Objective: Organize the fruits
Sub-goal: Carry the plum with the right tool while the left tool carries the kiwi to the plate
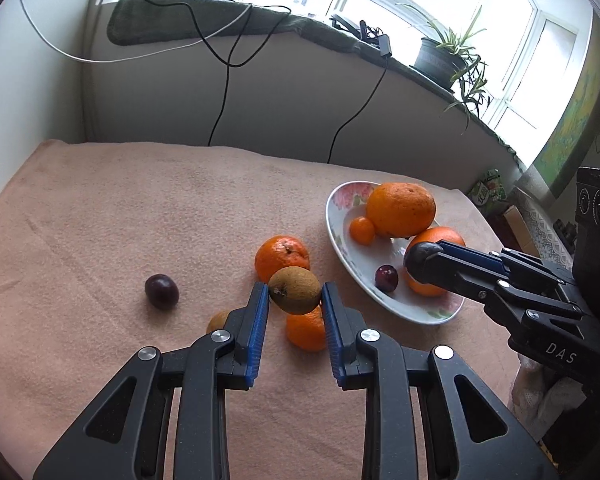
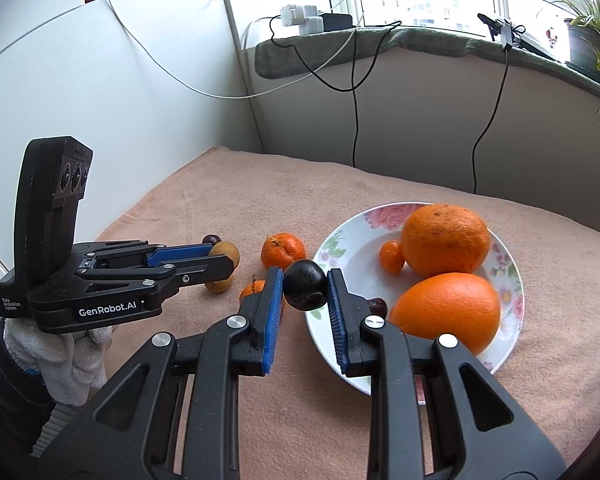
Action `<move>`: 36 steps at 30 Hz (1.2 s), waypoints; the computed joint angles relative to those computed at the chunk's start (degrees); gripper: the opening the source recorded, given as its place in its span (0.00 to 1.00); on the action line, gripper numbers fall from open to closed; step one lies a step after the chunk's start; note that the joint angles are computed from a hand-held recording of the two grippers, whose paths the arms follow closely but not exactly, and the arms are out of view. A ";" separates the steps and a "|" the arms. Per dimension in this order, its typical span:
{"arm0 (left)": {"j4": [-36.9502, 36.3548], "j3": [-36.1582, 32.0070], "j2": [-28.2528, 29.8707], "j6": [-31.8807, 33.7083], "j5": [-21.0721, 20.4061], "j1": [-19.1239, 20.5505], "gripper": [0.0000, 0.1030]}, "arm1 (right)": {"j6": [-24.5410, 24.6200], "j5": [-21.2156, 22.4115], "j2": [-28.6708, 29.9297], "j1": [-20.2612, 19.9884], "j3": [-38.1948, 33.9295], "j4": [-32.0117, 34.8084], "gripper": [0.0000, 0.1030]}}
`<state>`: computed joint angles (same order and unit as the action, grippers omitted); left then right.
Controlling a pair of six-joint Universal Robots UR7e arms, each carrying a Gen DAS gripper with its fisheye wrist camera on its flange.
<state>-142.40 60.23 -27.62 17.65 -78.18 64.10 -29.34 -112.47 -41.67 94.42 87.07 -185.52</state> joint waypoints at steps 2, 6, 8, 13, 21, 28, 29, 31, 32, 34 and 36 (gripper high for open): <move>0.33 -0.58 0.49 0.13 -0.55 -0.28 0.25 | 0.08 -0.22 -0.03 -0.23 -0.19 -0.19 0.23; 1.19 -2.02 1.61 0.32 -1.51 -0.74 0.25 | 0.50 -0.60 0.05 -0.59 -1.13 0.11 0.23; 1.44 -2.36 1.98 0.46 -1.90 -0.96 0.25 | 0.61 -0.70 0.08 -0.76 -1.58 0.41 0.23; 1.80 -2.77 2.70 0.71 -2.43 -1.54 0.25 | 0.73 -1.08 0.23 -1.07 -2.46 0.75 0.23; 2.64 -3.48 3.64 1.45 -2.85 -2.41 0.25 | 1.47 -1.04 0.21 -1.50 -3.29 1.24 0.23; 3.02 -3.70 4.10 1.81 -3.06 -2.81 0.25 | 2.04 -1.20 0.18 -1.72 -3.71 1.78 0.23; 3.06 -3.67 4.12 1.85 -3.11 -2.84 0.25 | 2.13 -1.26 0.19 -1.72 -3.79 1.88 0.23; 3.13 -3.64 4.15 1.84 -3.14 -2.84 0.25 | 2.40 -1.21 0.21 -1.76 -3.95 2.19 0.23; 3.13 -3.60 4.14 1.81 -3.15 -2.86 0.25 | 2.52 -1.20 0.23 -1.78 -4.00 2.26 0.23; 3.26 -3.67 4.19 1.82 -3.14 -2.89 0.25 | 2.74 -1.23 0.25 -1.78 -4.10 2.45 0.23; 3.40 -3.81 4.26 1.89 -3.10 -2.94 0.25 | 2.87 -1.36 0.30 -1.78 -4.26 2.70 0.23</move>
